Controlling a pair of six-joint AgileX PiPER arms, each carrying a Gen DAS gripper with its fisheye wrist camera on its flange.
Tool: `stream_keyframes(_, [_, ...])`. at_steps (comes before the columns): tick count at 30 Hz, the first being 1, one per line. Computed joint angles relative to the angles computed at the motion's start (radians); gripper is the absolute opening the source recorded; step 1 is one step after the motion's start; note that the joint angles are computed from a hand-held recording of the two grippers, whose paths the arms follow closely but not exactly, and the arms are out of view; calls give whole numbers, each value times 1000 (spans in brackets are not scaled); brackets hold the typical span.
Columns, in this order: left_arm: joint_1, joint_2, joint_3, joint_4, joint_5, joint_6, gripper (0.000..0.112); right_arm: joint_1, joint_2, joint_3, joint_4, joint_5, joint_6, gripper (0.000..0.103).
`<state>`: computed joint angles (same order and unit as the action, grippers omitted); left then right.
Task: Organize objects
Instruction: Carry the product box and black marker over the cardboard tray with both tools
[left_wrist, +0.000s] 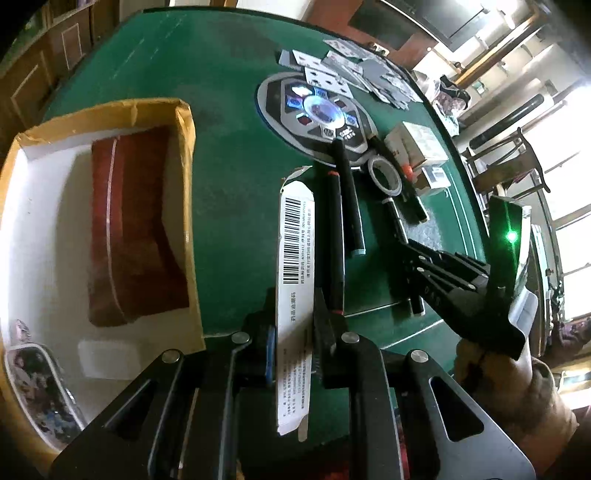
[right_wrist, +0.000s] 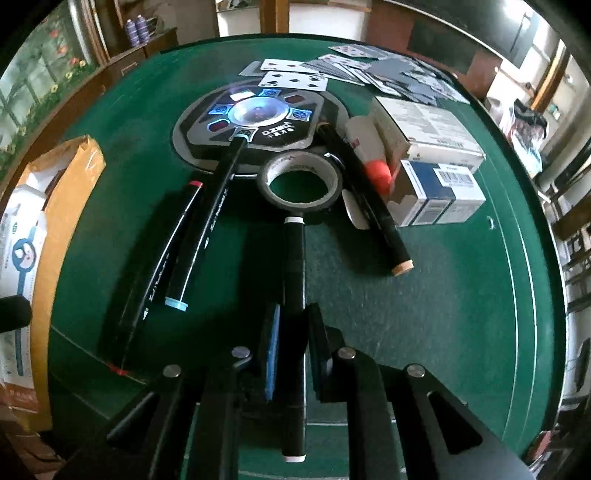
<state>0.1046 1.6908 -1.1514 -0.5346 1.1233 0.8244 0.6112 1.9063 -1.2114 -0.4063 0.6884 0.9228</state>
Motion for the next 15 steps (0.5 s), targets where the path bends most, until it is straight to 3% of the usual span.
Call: stream_keyframes(15, [89, 12, -73, -4, 43, 26, 15, 51, -58, -48, 32, 15, 21, 13])
